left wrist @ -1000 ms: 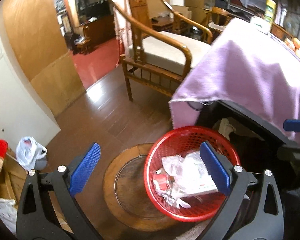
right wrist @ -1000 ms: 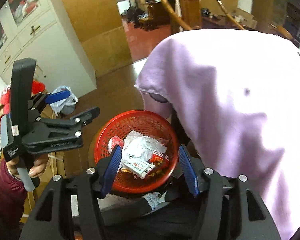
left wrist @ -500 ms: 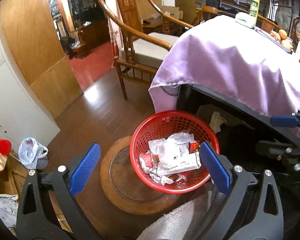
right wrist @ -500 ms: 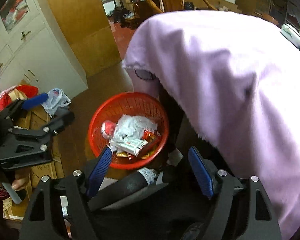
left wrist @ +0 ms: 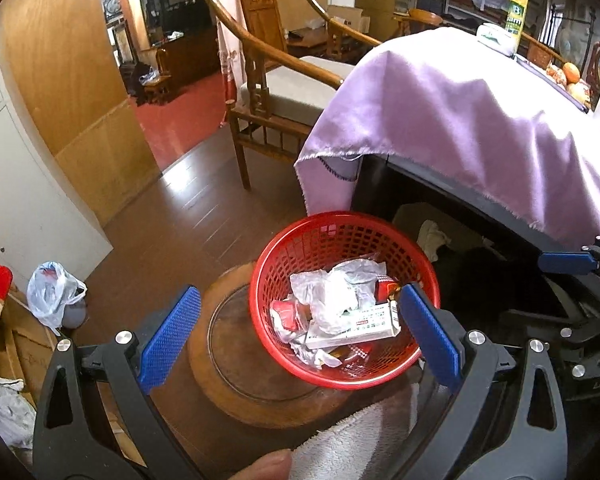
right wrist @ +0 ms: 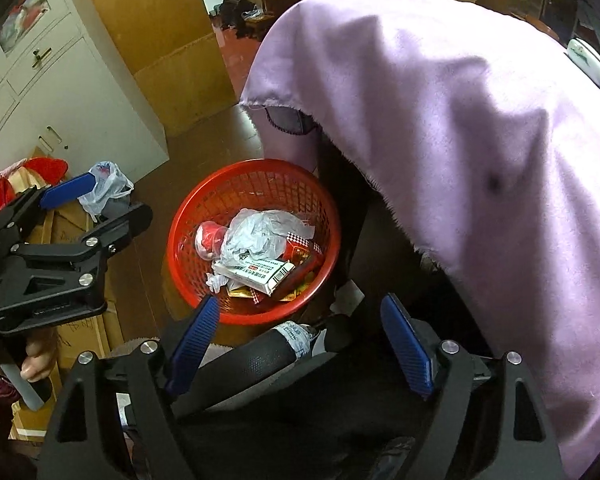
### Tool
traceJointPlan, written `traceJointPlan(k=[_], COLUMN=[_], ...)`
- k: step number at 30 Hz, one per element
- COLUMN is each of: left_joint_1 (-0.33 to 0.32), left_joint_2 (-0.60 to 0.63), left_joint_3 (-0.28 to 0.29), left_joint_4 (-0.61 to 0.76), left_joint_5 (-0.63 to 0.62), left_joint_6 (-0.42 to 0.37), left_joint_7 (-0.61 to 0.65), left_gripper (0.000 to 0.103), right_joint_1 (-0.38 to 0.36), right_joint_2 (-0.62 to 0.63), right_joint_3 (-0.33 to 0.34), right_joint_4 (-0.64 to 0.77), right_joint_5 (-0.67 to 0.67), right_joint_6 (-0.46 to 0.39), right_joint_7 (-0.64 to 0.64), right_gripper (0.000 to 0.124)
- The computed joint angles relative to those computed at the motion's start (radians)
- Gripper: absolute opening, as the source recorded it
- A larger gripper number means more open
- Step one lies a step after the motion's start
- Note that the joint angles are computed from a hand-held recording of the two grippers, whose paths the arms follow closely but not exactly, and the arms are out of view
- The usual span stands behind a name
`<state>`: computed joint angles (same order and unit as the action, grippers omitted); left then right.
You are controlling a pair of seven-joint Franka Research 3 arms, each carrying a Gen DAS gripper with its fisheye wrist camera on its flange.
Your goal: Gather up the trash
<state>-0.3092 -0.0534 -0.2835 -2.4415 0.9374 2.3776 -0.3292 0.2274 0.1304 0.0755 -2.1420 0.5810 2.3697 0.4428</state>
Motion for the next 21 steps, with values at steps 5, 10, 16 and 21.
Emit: traceJointPlan(k=[5, 10, 16, 21], left_joint_1=[-0.006, -0.014, -0.014, -0.014], left_joint_2=[0.016, 0.027, 0.029, 0.029], left_joint_3=[-0.001, 0.0, 0.005, 0.006], left_joint_4=[0.014, 0.027, 0.027, 0.027], left_joint_5=[-0.011, -0.015, -0.02, -0.026], left_joint_6=[-0.024, -0.037, -0.027, -0.03], left_joint_7=[0.033, 0.058, 0.061, 0.069], left_gripper=[0.096, 0.096, 0.096, 0.096], right_joint_1=[-0.001, -0.002, -0.004, -0.005], right_joint_2=[-0.002, -0.004, -0.002, -0.002], right_joint_3=[-0.001, -0.001, -0.002, -0.002], right_joint_4=[0.0, -0.001, 0.001, 0.002], right_joint_5=[-0.002, -0.001, 0.0, 0.0], right_joint_6=[-0.001, -0.002, -0.006, -0.006], right_joint_7=[0.0, 0.001, 0.005, 0.003], right_gripper=[0.081, 0.081, 0.081, 0.081])
